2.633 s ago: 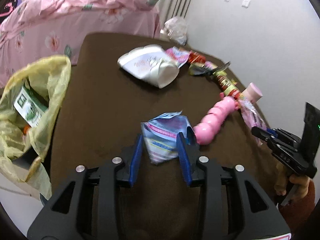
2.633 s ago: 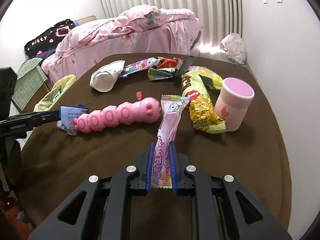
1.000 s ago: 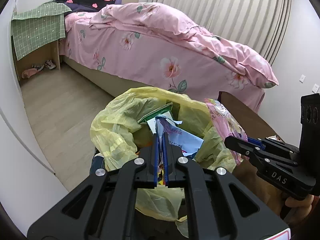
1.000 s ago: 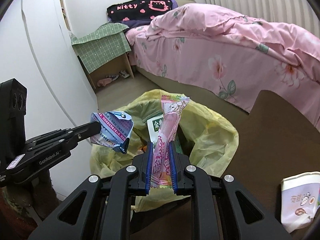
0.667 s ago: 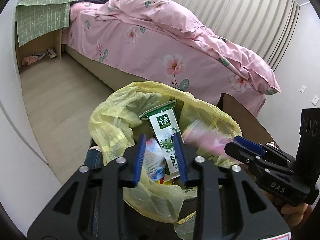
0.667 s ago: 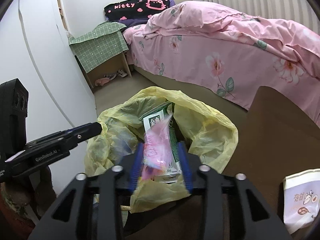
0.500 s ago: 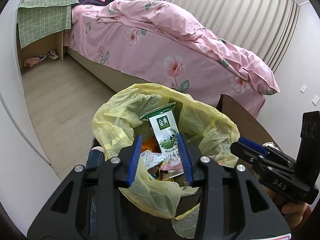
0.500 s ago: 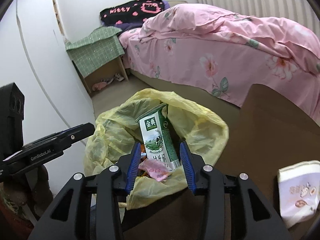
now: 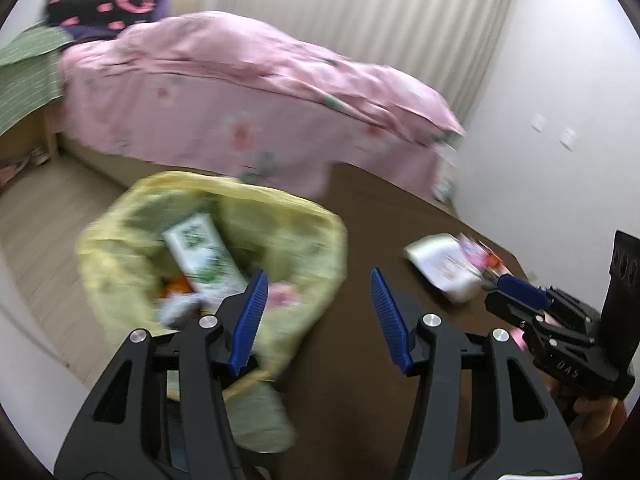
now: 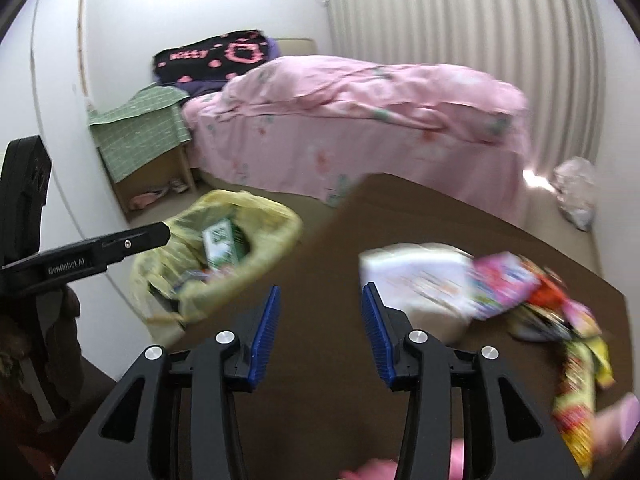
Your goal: Collect trash
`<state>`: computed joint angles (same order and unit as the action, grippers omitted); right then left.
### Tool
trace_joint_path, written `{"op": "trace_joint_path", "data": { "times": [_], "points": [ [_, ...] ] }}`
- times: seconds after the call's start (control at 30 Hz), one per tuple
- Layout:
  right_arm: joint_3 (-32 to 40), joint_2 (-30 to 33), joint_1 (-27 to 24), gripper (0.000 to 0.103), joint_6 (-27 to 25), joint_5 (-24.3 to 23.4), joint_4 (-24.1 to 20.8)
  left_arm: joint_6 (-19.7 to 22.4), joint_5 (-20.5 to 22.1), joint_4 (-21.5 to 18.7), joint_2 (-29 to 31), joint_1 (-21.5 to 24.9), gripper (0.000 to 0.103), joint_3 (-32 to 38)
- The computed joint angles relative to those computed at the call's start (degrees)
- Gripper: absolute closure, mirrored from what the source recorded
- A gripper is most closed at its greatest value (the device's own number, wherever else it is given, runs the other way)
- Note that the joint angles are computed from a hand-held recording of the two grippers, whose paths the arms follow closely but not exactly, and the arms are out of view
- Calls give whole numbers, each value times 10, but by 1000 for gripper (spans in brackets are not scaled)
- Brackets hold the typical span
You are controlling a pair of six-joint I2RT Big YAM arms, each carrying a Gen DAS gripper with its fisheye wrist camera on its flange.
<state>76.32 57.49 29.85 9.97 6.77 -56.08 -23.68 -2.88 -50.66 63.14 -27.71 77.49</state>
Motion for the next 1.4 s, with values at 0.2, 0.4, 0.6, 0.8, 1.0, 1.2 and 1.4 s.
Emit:
{"op": "trace_joint_path", "data": {
  "times": [0.2,0.4,0.6,0.8,1.0,1.2,1.4],
  "points": [
    [-60,-101,-98,47,-4,15,-43,37,32,2,57,-68,51,40],
    [-105,-171,-202,45,-34,10,-80,57,38,2,109,-117,46,82],
    [-127,-190,-258,44,-43,-43,-95,59,40,-2,150,-147,46,119],
    [-115,-143,-210,69,-46,35,-47,65,18,-15,157,-157,46,126],
    [-74,-43,-205,69,-94,96,-43,39,18,-11,144,-143,46,110],
    [-47,20,-222,69,-108,122,-66,18,30,-5,128,-122,46,93],
    [-39,14,-226,75,-114,86,-90,7,36,-4,122,-114,46,85]
  ]
}}
